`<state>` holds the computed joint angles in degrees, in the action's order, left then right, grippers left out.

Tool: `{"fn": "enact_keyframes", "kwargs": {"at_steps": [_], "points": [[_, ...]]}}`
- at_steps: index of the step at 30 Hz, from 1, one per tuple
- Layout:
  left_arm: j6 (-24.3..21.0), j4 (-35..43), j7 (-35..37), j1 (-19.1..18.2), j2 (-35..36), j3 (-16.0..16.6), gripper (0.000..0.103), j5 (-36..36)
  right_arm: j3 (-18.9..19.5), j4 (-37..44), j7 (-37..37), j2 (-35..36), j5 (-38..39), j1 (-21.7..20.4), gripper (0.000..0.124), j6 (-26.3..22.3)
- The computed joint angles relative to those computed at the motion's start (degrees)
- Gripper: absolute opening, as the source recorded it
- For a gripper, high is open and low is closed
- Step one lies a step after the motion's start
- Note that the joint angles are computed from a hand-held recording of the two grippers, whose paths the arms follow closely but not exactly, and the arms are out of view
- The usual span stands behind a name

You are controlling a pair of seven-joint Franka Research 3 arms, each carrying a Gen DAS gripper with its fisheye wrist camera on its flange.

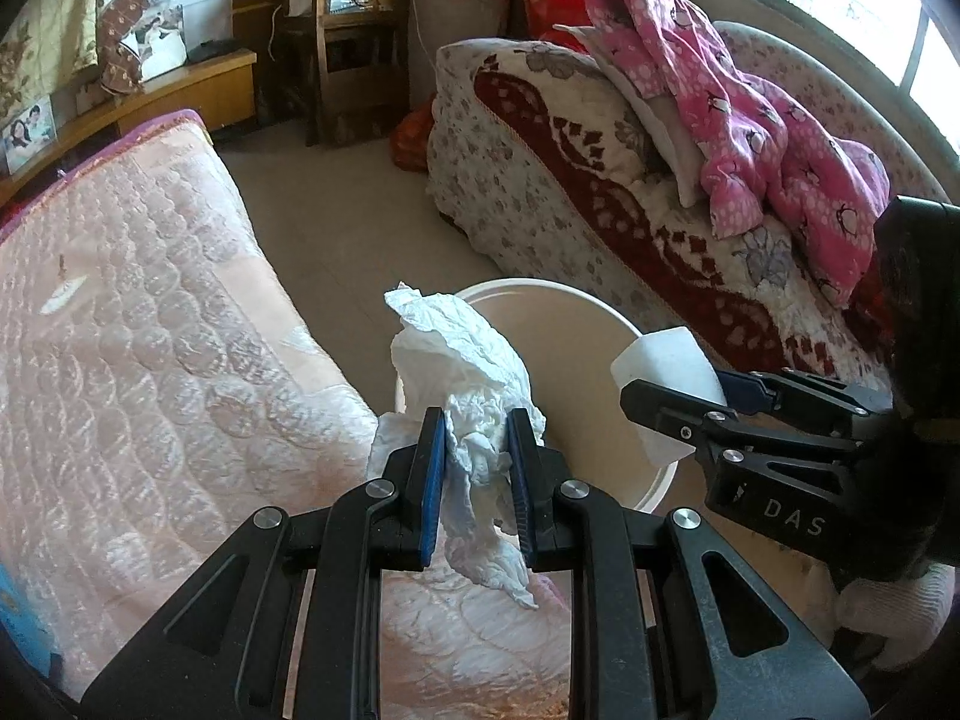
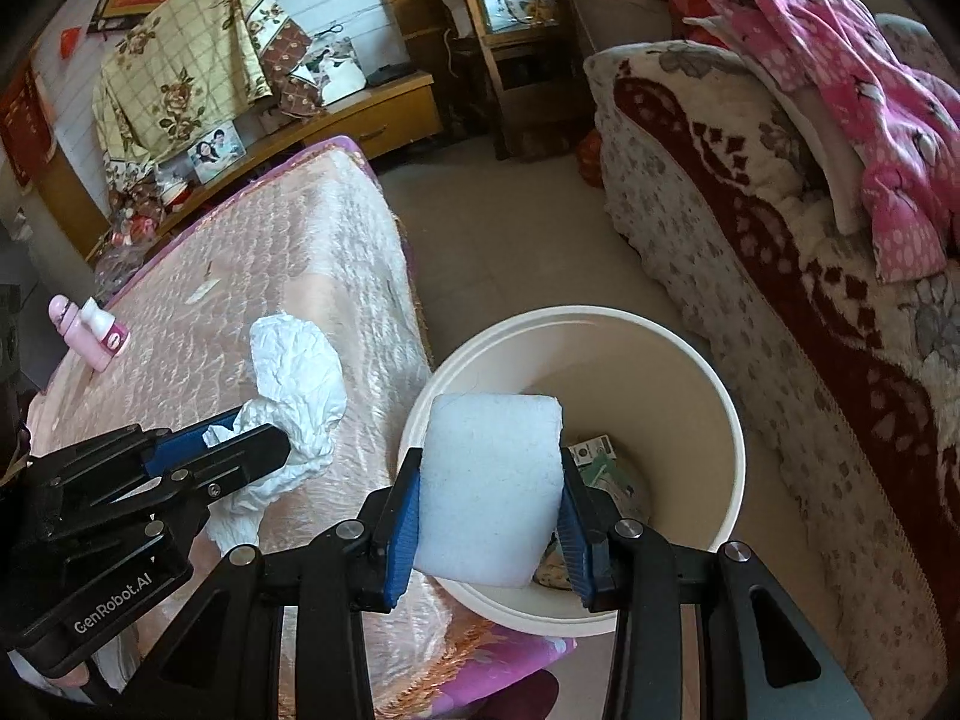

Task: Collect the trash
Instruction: 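Carry the tissue and sponge over the white bucket and open both tools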

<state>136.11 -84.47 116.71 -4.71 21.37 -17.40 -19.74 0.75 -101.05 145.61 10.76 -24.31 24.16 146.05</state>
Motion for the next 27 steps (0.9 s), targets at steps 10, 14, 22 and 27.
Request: {"fn": "enact_keyframes", "kwargs": {"at_steps": [10,14,22,27], "points": [[-0.6,1.2,-0.3,-0.5,1.5,-0.6,0.018,-0.4,-0.2,-1.7,0.6,-0.2,1.2,-0.8,0.038,0.2],[-0.1,1.1,-0.6,-0.7,1.7,-0.6,0.02,0.1,-0.3,-2.3,0.6,-0.2,1.6,-1.1,0.039,0.4],[-0.2,1.4,-0.9,-0.8,2.0,-0.7,0.039,0.7,-0.5,-2.8,1.7,-0.4,1.9,-1.3,0.047,0.4],[-0.4,1.4,-0.5,-0.4,2.1,-0.9,0.05,0.1,-0.5,-3.2,2.5,-0.5,2.7,-1.7,0.049,0.4]]}}
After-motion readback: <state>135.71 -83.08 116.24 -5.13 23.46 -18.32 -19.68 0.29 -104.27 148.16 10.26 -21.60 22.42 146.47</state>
